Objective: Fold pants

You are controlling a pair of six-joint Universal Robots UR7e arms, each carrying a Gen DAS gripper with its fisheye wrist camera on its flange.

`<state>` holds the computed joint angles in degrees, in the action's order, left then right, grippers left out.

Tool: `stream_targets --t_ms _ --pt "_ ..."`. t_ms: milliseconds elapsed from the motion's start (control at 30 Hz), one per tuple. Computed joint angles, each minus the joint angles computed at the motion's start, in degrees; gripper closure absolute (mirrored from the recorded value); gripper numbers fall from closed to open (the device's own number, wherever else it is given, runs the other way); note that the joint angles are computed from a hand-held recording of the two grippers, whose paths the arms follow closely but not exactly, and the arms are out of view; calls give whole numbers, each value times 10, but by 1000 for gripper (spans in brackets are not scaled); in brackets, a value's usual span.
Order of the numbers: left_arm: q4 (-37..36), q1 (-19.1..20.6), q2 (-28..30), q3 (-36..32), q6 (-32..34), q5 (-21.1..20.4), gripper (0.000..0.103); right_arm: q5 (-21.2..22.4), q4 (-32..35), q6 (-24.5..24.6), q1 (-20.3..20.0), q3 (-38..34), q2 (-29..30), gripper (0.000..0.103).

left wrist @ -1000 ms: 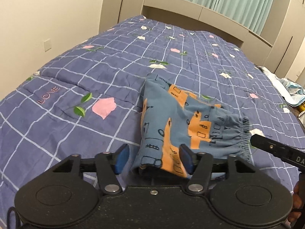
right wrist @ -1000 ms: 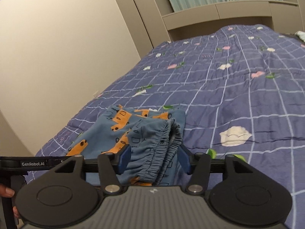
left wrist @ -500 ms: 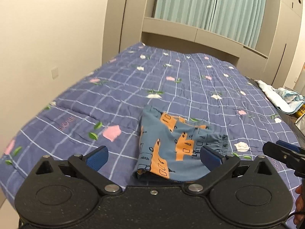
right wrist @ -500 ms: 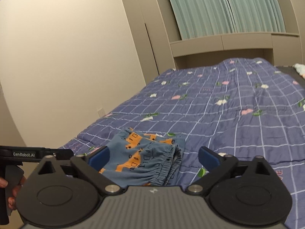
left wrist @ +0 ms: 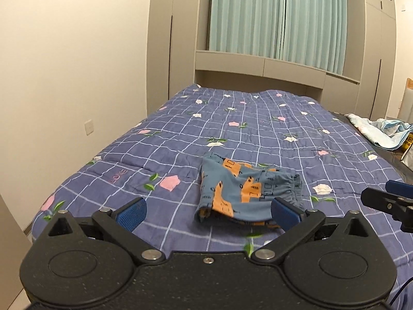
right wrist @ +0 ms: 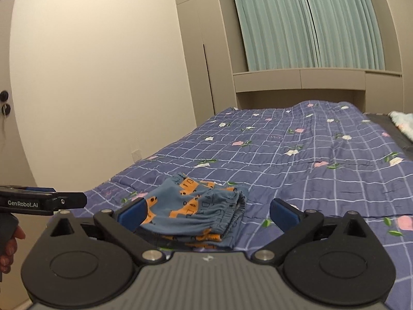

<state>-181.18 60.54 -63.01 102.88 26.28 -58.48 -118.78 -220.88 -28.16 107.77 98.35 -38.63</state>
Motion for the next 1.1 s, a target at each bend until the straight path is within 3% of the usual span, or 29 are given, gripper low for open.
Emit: stream_targets --t_ms 300,500,1100 --pt "-101 0 -33 101 40 -3 1 -57 -88 -16 28 40 30 0" --pt "-99 5 -50 136 28 -5 1 -91 -135 -22 35 59 44 0" --pt "-85 10 -52 144 14 0 1 -103 -122 -4 27 91 27 0"
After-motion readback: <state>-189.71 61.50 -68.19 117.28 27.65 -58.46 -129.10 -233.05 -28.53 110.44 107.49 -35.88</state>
